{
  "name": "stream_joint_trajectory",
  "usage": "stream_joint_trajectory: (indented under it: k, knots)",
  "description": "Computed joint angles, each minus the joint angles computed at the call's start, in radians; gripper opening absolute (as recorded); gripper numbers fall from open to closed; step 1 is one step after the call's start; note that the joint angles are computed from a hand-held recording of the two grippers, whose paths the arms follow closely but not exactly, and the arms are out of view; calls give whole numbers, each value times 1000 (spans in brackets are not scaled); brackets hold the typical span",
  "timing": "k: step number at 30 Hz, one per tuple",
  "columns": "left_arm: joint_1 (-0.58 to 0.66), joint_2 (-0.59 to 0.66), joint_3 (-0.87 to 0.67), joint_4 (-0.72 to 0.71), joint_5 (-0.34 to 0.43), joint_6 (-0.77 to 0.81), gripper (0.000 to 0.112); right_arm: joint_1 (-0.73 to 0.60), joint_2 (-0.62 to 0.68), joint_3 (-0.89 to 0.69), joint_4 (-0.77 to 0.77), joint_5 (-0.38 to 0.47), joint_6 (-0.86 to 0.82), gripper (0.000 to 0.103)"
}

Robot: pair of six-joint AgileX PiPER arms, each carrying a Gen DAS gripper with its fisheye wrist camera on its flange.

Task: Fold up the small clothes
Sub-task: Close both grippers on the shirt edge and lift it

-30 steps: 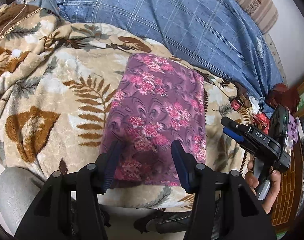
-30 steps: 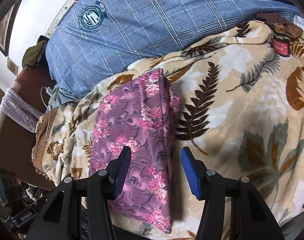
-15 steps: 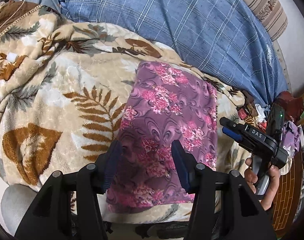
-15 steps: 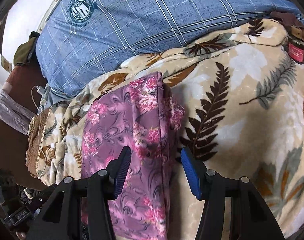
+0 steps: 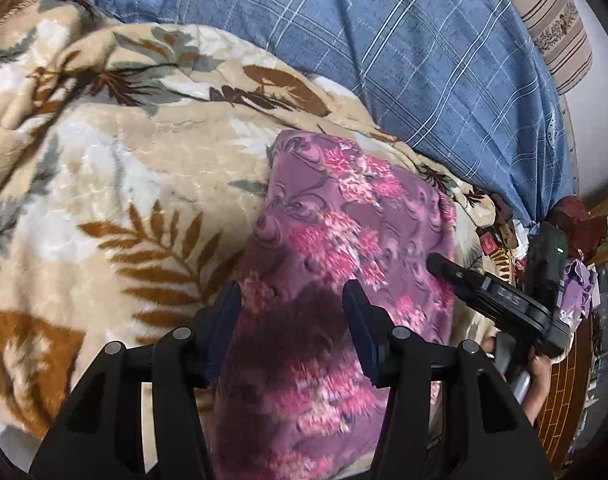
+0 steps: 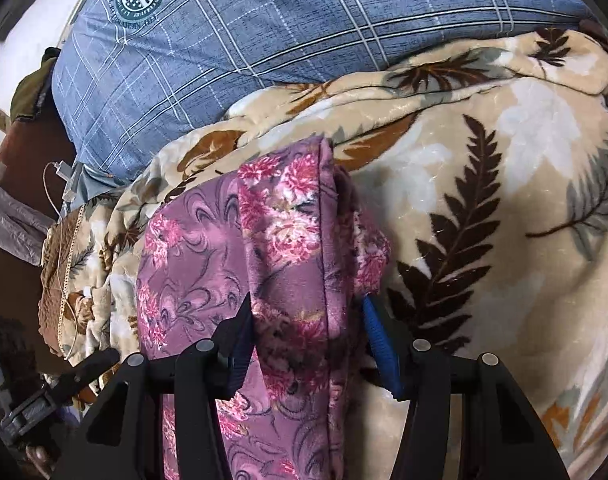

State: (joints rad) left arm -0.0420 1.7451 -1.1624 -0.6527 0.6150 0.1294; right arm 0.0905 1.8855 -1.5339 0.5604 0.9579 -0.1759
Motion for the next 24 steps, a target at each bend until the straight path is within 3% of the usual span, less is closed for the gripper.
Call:
stream_joint_trajectory:
  k: [2,5,8,14,19,20,21,23,24]
  knots:
    - [17,57,-52,-19,25,0,51,-17,-19,20,42,5,-21,55]
    - [49,95,-71,-145,31,143,55,-29,-57,40,60,8,-71,55]
    - [72,167,-141,-152,53,142,55,-47,-58,42,101,20,-119,55]
    - [135,327,-323,-262,168,201,56,-50,42,-80,148,32,-150,56]
    - [152,515,-552,-338,322,213,59,-55,197,-223,205,65,-118,54]
    - [152,536,-573,-357,337,238,58,-61,225,-239,215,83,-109,51]
    - [148,536,-574,-368,339,269,46,-67,240,-238,228,93,-113,45]
    - [146,528,-575,-373,340,284,34,-77,233,-205,253,85,-130,36]
    - [154,530,-580,-401,363,291,29,-84,235,-207,265,98,-128,23]
